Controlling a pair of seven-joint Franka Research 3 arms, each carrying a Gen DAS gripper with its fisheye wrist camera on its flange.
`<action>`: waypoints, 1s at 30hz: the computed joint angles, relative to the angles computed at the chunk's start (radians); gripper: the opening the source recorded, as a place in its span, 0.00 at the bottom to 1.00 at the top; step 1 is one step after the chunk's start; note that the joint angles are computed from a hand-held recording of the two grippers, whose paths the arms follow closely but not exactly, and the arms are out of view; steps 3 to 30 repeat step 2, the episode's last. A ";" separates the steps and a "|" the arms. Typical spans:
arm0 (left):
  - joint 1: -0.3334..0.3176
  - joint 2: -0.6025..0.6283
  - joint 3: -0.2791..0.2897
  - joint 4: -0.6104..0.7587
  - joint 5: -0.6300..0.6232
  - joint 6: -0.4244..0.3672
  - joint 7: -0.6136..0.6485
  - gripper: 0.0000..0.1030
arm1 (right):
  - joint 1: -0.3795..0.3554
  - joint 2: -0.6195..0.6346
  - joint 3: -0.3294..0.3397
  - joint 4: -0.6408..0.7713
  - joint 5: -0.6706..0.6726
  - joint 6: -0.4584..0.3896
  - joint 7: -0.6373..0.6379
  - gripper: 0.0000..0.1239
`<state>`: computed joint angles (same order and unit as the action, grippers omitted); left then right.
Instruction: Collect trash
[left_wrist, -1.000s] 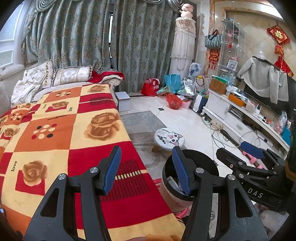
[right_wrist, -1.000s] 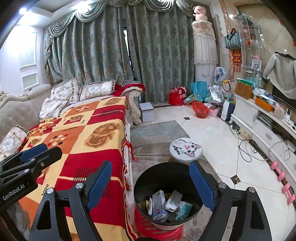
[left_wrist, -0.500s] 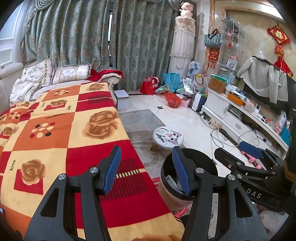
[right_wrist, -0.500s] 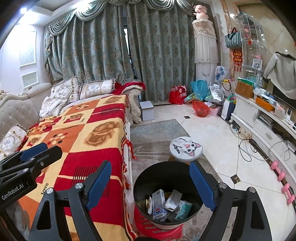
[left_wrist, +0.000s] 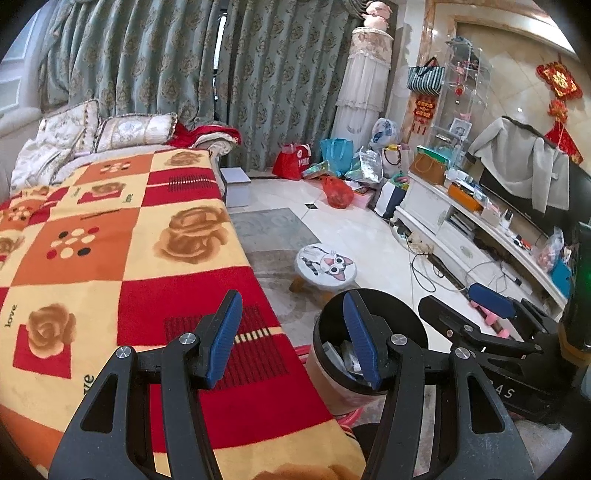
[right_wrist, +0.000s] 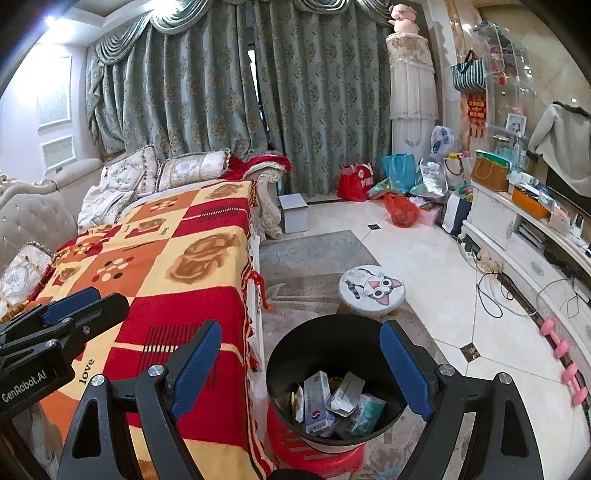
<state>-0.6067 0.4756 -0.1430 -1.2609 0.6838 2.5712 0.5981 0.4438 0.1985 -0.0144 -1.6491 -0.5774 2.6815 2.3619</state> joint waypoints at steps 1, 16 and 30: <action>0.003 -0.005 0.001 -0.009 -0.002 0.001 -0.003 0.54 | 0.000 0.003 0.002 0.003 0.004 -0.002 -0.006 0.69; 0.007 -0.011 0.001 -0.019 -0.004 0.003 -0.007 0.54 | 0.000 0.009 0.004 0.010 0.010 -0.005 -0.013 0.69; 0.007 -0.011 0.001 -0.019 -0.004 0.003 -0.007 0.54 | 0.000 0.009 0.004 0.010 0.010 -0.005 -0.013 0.69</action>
